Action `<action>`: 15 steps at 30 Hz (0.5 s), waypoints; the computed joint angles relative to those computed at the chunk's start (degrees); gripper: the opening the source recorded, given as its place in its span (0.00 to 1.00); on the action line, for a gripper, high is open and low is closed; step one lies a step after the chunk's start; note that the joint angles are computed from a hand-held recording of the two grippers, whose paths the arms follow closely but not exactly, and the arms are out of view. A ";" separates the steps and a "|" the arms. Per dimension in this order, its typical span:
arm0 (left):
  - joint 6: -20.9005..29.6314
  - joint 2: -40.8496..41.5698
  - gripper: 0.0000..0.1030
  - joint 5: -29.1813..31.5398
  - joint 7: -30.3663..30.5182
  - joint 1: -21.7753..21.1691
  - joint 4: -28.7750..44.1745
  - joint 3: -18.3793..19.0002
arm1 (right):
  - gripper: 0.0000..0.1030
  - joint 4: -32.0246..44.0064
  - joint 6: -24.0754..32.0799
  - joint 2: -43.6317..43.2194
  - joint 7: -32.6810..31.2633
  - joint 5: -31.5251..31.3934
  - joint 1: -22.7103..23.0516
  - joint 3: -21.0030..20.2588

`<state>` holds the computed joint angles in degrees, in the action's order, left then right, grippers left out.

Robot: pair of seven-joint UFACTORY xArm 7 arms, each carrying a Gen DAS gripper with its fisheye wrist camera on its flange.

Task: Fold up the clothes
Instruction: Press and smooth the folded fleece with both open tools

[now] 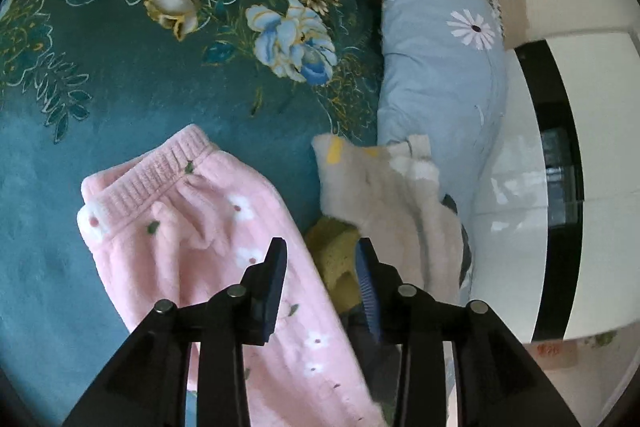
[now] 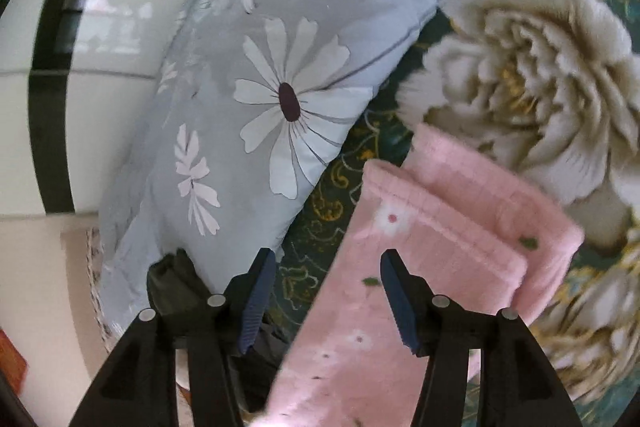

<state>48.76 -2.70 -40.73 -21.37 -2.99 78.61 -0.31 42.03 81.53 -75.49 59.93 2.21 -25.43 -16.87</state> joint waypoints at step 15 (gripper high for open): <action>-3.53 -23.64 0.36 -7.44 3.29 -7.97 -32.75 1.32 | 0.57 -8.53 11.72 -22.98 2.14 -5.08 -4.12 -4.34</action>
<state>45.22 -26.34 -48.16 -18.08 -10.96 45.87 1.02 33.50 93.25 -98.47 62.07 -2.87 -29.54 -21.21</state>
